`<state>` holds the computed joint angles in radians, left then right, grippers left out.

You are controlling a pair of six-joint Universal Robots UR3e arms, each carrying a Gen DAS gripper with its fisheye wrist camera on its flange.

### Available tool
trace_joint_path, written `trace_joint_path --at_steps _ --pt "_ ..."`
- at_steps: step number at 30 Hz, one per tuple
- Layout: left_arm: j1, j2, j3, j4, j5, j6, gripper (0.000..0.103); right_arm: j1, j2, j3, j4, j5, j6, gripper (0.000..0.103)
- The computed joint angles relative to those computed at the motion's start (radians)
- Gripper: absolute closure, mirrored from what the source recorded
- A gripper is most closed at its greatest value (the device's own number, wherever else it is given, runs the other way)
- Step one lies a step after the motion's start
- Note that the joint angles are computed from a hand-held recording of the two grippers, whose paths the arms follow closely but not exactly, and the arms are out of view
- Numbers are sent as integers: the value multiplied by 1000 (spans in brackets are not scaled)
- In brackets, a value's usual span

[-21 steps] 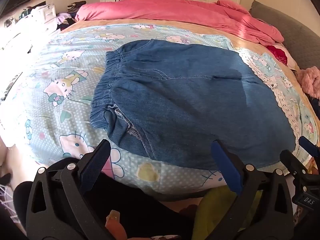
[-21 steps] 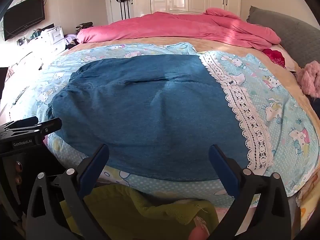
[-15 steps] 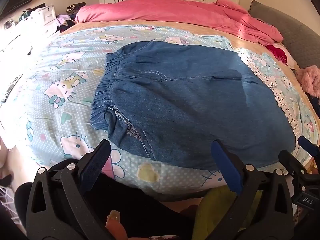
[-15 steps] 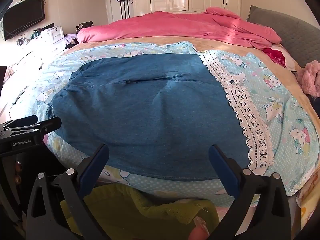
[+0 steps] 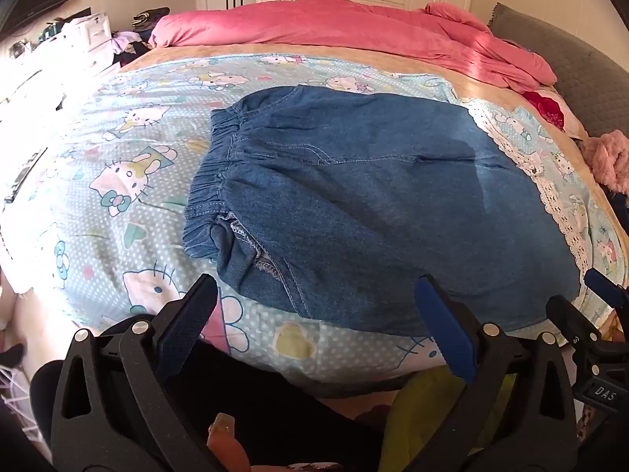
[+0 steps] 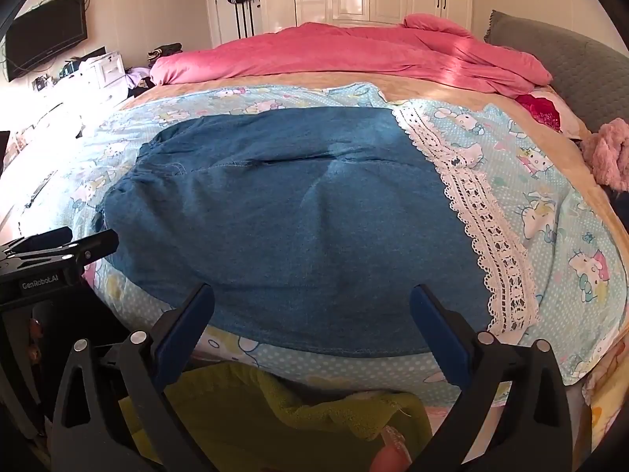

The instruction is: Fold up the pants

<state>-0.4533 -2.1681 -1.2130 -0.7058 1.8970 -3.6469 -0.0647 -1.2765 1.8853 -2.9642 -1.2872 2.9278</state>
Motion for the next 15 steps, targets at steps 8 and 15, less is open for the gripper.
trace_joint_path --at_steps 8,15 --pt "1 12 -5 -2 5 1 8 13 4 -6 -4 -13 -2 4" --pt "2 20 -8 -4 6 3 8 16 4 -11 2 -17 -4 4"
